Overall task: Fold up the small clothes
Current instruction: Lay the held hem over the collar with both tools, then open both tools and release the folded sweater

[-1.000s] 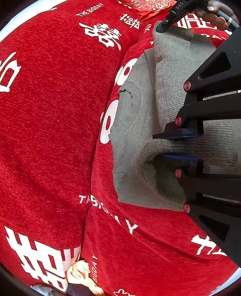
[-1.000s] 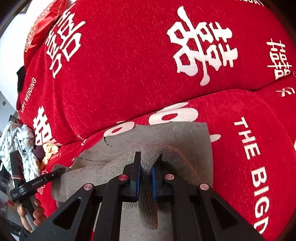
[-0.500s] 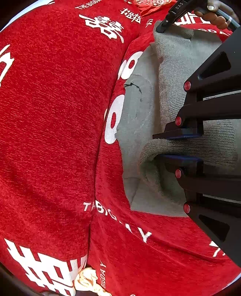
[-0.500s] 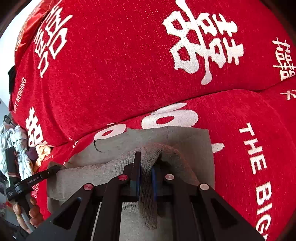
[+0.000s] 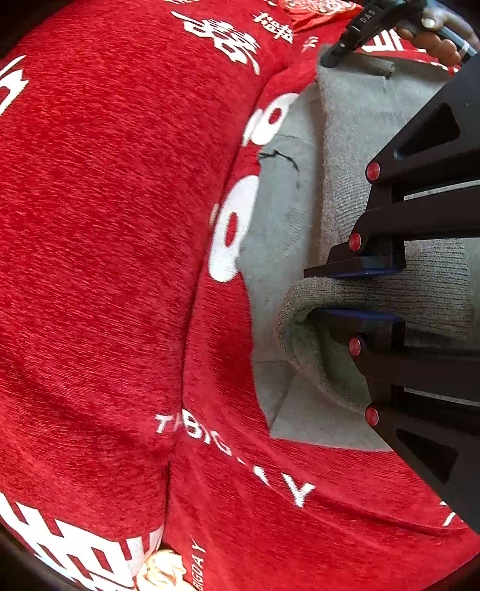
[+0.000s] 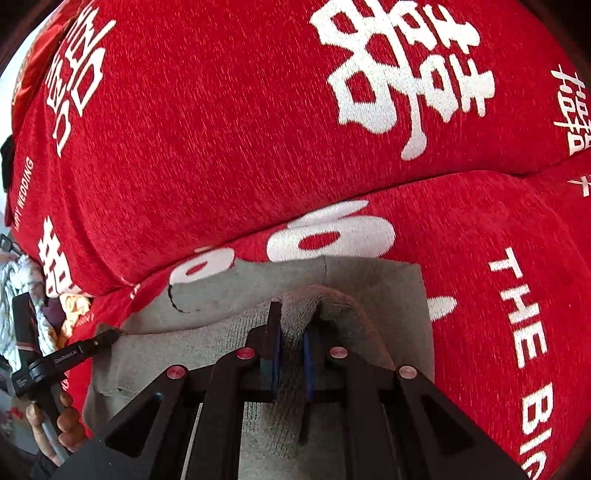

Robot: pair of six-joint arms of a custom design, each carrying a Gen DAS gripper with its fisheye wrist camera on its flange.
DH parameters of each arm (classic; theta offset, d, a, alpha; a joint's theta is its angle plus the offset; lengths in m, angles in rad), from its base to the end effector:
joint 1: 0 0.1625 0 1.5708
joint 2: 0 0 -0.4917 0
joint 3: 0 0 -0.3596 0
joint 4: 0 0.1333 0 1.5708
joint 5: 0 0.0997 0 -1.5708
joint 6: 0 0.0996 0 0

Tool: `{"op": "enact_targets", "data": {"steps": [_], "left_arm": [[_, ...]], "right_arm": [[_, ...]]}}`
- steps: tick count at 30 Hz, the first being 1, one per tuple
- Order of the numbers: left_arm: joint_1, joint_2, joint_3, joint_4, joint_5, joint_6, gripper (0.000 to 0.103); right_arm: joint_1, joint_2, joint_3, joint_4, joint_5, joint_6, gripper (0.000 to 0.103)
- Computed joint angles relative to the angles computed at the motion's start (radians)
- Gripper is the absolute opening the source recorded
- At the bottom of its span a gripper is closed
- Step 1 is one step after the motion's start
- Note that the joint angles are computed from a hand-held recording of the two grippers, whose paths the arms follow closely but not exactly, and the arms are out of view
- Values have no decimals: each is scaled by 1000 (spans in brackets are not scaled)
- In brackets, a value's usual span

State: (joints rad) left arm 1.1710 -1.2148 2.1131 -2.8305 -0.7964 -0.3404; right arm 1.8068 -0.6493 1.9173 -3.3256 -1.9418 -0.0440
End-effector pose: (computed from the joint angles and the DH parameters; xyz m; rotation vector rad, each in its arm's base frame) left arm -0.0130 -0.5523 0.3107 -0.1090 2.4391 -0.7738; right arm 0.2419 -0.5902 0.0812 0.2552 -2.7231 0.7245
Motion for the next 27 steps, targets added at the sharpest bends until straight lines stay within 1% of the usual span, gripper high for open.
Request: {"op": "enact_targets", "data": {"steps": [4,7,8,9,10,11,12,13,14,15,16,17,19,22,24,27], "left_arm": [[12,25,-24,7,0,1,15],[23,52,-31,38,22,-3,16],[30,54,-29,38,15,-4,16],[34,50,-23,31,4,-1,20],[38,42,-15,23,-9,0,32],[45,26,-4,12,-42,1,42],[49,10,3,6,-65,-1,69],[46,-5,18,-22,-68,-7,84],[35,-23,45,-65,-48,-6,85],[26,-44,69,-96,-41,11,85],[24,-60,79,-96,-50,19,85],[24,-84,94,-96,-72,24,85],[22,-117,132,-121,-97,38,85],[12,-138,173,-114,-132,76,85],[-2,-133,196,-124,-153,120,85],[-15,-101,182,-118,-228,184,85]], "right_arm": [[-8,9,-19,8,-5,9,10],[-15,21,-28,22,-19,15,10],[-16,24,-29,24,-23,14,10],[-18,25,-30,28,-27,16,11],[-20,24,-31,39,-25,19,12],[-24,20,-29,48,-16,27,13],[-27,12,-23,55,-3,34,16],[-29,4,-16,59,8,36,22],[-28,-3,-5,51,12,32,26],[-22,-7,8,33,0,24,38],[-17,-12,22,15,-11,16,51],[-13,-16,39,-5,-15,8,54],[-7,-30,82,-41,-1,-14,54],[-4,-45,112,-12,30,-40,54],[-4,-50,124,-1,61,-56,54],[-1,-46,106,41,120,-95,54]]}}
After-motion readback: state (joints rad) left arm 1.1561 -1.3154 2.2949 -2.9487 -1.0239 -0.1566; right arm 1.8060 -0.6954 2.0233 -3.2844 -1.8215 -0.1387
